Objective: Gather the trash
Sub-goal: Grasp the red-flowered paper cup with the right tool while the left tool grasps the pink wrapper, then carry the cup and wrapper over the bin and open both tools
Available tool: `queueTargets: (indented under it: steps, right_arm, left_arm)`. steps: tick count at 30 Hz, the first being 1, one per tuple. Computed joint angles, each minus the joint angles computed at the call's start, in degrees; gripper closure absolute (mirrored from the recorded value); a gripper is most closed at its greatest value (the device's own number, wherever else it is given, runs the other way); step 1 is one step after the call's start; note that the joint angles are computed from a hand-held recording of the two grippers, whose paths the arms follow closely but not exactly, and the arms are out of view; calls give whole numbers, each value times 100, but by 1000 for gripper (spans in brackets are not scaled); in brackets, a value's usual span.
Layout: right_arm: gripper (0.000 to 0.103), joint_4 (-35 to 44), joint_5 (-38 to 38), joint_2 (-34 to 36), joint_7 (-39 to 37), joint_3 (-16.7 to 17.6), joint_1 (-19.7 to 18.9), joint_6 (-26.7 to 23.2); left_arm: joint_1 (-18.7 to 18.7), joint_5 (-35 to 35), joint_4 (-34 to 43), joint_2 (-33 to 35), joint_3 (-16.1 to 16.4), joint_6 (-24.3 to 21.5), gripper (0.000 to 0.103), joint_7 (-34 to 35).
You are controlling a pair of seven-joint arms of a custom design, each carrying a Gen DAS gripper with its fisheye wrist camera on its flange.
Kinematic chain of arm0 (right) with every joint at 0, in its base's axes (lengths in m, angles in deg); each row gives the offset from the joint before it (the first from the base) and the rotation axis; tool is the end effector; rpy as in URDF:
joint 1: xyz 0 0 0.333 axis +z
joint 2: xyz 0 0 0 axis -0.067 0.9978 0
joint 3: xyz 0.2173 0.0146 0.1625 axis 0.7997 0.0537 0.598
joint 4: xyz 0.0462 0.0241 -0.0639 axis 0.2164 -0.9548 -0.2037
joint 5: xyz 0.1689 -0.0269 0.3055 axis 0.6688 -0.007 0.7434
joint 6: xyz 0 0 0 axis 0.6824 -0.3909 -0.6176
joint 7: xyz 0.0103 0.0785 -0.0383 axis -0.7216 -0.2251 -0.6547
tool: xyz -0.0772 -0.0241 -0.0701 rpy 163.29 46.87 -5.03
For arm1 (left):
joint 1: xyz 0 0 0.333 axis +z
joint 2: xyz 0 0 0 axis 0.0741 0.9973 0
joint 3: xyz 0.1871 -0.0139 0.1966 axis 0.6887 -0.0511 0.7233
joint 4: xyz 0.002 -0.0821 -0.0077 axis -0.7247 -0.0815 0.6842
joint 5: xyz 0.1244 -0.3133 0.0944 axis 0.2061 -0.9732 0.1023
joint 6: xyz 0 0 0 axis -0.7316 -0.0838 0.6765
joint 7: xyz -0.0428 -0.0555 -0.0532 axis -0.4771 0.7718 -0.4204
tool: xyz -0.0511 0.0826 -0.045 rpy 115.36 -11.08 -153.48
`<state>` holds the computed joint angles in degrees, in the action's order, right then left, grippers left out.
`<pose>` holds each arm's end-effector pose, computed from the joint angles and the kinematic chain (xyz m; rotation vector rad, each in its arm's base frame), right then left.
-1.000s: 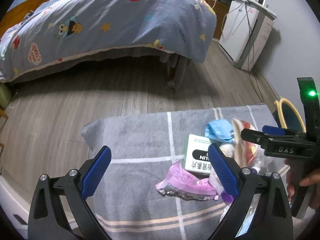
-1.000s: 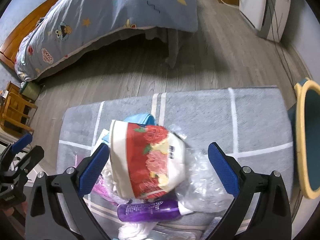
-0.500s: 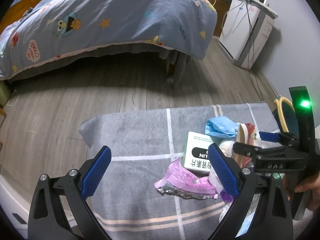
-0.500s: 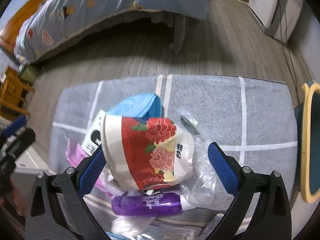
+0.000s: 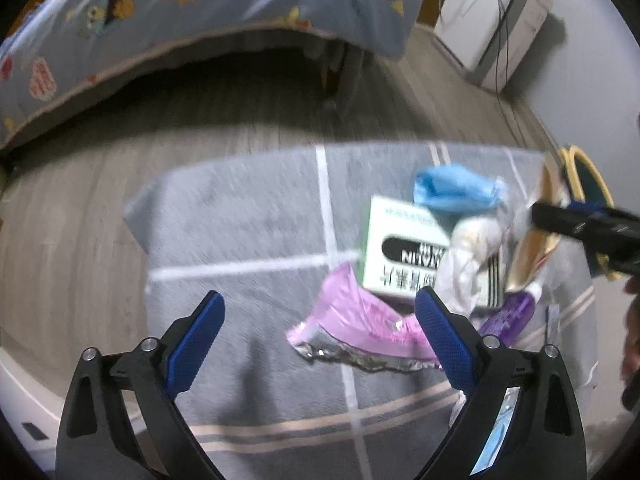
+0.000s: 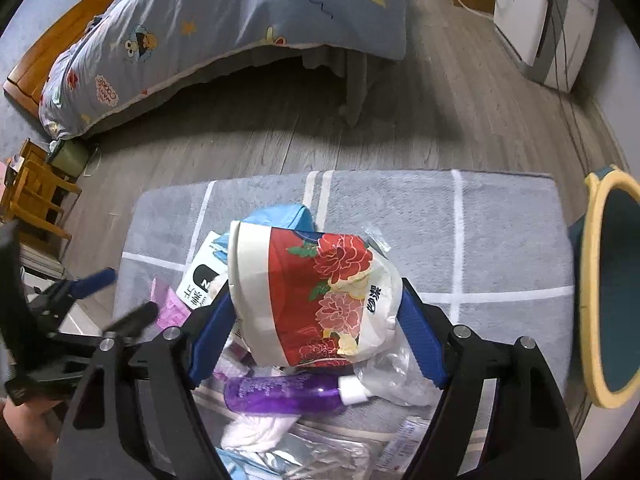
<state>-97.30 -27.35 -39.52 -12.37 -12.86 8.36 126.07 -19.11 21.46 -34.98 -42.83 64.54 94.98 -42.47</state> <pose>0.5794 0.1694 0.5230 -2.4569 1.1347 0.0750 0.4205 -0.3432 0.4781 -2.4242 1.4689 -0.3985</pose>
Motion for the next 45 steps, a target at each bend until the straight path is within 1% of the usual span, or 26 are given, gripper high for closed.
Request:
queueTargets:
  steps: [1, 2, 3, 4, 5, 6, 7, 8, 12, 13, 14, 15, 17, 18, 21, 24, 26, 29, 31, 34, 38, 41, 43, 45]
  right_arm:
    - [26, 2, 10, -21, -27, -9, -18, -12]
    - [26, 8, 35, -32, -36, -17, -38, -35]
    - [26, 25, 64, -41, -41, -25, -61, -60]
    - [26, 38, 78, -49, -47, -32, -77, -62]
    - [26, 62, 100, -58, -95, -47, -111, -65]
    - [26, 71, 113, -74, -128, -55, -134, -62]
    - [26, 86, 130, -88, -155, -65, -160, -65]
    - [26, 83, 145, -104, -168, -72, -179, -65]
    - [26, 209, 206, -110, -160, -115, -281, -125]
    - [26, 224, 211, -117, -153, -120, -297, -132]
    - [26, 247, 212, -134, -142, -133, -321, -136]
    - [26, 257, 215, -160, -139, -143, -343, -134]
    - [26, 311, 258, -218, -116, -160, -392, -131]
    - [26, 362, 302, -233, -113, -165, -422, -139]
    - [26, 467, 384, -305, -79, -206, -517, -120]
    - [26, 660, 583, -283, 43, -256, -667, -239]
    - [26, 805, 755, -257, 87, -278, -782, -340]
    - [26, 995, 853, -211, 68, -317, -926, -419]
    - [26, 1111, 848, -175, 46, -338, -998, -433]
    - [26, 1297, 823, -91, -3, -390, -1136, -486]
    - [26, 1456, 859, -5, -110, -436, -1329, -531]
    - [26, 1673, 911, 126, -75, -462, -1477, -604]
    - [26, 1867, 963, 251, 2, -480, -1590, -681]
    - [26, 2045, 991, 365, 57, -474, -1685, -749]
  left_arm:
    - [8, -66, 2, 39, 5, 29, 11, 41]
    - [20, -152, -22, 70, 13, 107, 19, 89]
    - [33, -242, -55, 86, 20, 187, 24, 135]
    - [53, -378, -100, 102, 30, 303, 33, 199]
    - [66, -469, -124, 114, 34, 370, 41, 247]
    - [69, -506, -142, 120, 32, 399, 44, 270]
    - [71, -536, -140, 132, 30, 409, 52, 301]
    - [71, -548, -127, 140, 26, 419, 69, 356]
    - [22, -404, 36, 170, -5, 240, 78, 378]
    - [4, -345, 96, 168, -14, 148, 85, 361]
    - [-42, -171, 240, 186, -39, -104, 88, 322]
    - [-70, -73, 326, 199, -50, -235, 90, 312]
    - [-149, 140, 531, 215, -89, -593, 92, 318]
    - [-179, 208, 593, 221, -100, -703, 93, 332]
    - [-341, 632, 994, 325, -169, -1354, 93, 397]
    - [-438, 855, 1153, 289, -178, -1685, 93, 370]
    - [-590, 1192, 1589, 489, -241, -2148, 93, 368]
    - [-815, 1634, 2200, 754, -242, -2504, 93, 344]
    - [-947, 1857, 2378, 783, -223, -2494, 93, 186]
    - [-1170, 2273, 2860, 1031, -167, -2523, 93, 20]
    - [-1552, 2883, 3708, 1432, -33, -2532, 93, -99]
    - [-1885, 3160, 4521, 1906, 138, -2553, 93, 71]
    - [-2060, 3173, 4977, 2185, 270, -2503, 93, 217]
    - [-2245, 3144, 5607, 2577, 402, -2475, 93, 417]
